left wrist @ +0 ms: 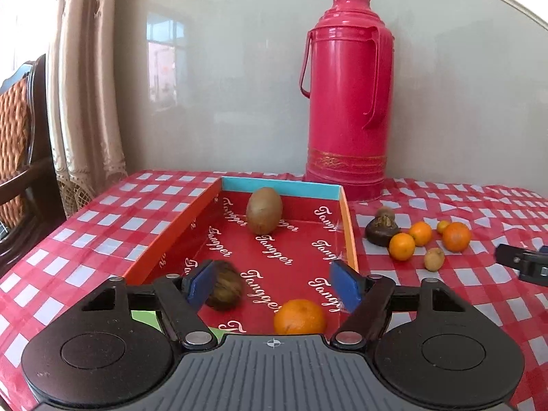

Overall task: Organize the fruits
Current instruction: 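Drop the dark brown fruit into the red box with the left tool, then grasp the small brown round fruit with the right tool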

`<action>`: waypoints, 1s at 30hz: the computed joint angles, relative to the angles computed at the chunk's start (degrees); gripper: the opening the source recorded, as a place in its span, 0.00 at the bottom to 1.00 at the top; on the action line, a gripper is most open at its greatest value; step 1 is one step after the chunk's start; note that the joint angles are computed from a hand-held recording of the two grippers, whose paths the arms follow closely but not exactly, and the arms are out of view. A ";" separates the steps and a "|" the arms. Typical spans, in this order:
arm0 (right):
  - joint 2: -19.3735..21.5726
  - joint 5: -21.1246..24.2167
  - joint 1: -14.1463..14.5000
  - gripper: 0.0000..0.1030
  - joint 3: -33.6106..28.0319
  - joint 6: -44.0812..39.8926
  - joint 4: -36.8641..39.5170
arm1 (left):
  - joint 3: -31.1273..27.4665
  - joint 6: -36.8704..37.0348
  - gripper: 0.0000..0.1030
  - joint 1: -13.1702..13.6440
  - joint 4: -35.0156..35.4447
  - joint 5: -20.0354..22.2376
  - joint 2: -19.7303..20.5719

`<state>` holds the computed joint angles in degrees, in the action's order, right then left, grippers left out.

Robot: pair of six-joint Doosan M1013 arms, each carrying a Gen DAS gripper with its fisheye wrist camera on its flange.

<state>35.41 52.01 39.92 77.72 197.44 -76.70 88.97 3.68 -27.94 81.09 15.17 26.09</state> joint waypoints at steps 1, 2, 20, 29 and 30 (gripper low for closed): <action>0.12 -0.12 0.01 0.82 -0.20 -0.03 0.06 | 0.29 -1.44 0.71 -0.05 1.34 0.08 -0.16; 0.26 -0.21 0.03 0.82 -0.42 -0.04 0.10 | 0.34 -2.51 0.71 -0.06 2.23 0.06 -0.17; 2.45 -2.55 -0.40 0.78 -4.17 -9.81 1.45 | 2.08 -19.63 0.88 1.00 17.75 7.22 -0.41; 4.50 -5.94 -1.33 0.73 -8.02 -17.38 7.51 | 3.00 -21.51 1.00 3.37 16.95 10.14 -0.58; 4.79 -5.99 -1.40 0.68 -8.60 -18.51 8.42 | 3.15 -21.22 1.00 3.72 16.55 10.16 -0.63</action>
